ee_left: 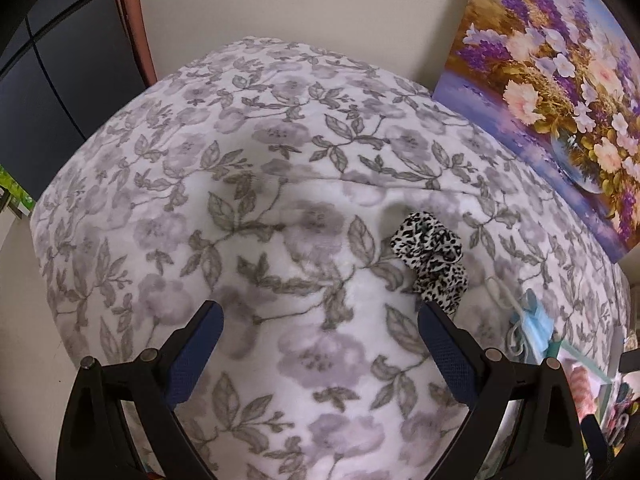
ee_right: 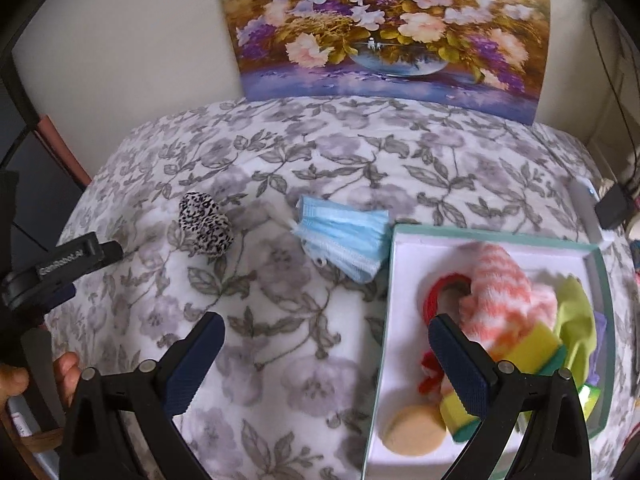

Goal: Organize soft objects
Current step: 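Move both tools back from the tray toward the scrunchie and mask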

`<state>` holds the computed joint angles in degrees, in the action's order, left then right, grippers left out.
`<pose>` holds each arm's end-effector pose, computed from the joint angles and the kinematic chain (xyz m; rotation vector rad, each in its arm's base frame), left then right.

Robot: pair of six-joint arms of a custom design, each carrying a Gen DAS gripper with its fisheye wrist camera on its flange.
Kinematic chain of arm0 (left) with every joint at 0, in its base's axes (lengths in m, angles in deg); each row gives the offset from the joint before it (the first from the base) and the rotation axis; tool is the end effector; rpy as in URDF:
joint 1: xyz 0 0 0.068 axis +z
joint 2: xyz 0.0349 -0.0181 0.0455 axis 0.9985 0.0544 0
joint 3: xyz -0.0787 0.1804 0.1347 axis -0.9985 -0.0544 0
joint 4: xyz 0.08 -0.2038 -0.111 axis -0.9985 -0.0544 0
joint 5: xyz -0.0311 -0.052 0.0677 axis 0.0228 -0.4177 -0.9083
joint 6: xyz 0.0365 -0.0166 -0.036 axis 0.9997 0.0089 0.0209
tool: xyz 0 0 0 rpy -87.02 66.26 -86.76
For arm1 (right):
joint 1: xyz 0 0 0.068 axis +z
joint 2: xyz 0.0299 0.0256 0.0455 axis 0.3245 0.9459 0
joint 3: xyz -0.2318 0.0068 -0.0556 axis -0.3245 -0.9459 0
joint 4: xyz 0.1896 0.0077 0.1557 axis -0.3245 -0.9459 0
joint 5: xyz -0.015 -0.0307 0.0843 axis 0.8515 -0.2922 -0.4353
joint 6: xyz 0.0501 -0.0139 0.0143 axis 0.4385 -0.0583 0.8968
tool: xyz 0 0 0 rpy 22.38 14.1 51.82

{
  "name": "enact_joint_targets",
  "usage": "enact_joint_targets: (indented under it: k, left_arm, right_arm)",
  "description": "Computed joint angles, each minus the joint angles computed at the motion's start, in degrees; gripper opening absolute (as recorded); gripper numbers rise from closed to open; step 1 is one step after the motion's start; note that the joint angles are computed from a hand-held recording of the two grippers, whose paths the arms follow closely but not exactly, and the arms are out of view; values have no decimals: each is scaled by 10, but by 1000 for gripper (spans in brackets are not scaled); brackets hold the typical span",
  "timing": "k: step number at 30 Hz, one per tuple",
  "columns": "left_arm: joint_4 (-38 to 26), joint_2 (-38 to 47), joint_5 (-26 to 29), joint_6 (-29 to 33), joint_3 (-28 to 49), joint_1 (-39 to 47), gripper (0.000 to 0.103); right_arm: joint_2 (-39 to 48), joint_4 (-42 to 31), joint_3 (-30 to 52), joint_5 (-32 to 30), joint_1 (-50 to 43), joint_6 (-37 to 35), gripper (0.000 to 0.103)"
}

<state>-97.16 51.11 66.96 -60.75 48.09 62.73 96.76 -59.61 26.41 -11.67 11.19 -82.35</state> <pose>0.2219 -0.0861 0.1159 -0.8895 2.5682 0.1276 0.2405 -0.0224 0.1272 -0.2643 2.6469 0.2663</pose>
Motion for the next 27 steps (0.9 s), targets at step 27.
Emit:
enact_joint_targets:
  k: [27]
  left_arm:
    - [100, 297, 103, 67, 199, 35, 98]
  right_arm:
    - [290, 151, 142, 93, 110, 18, 72]
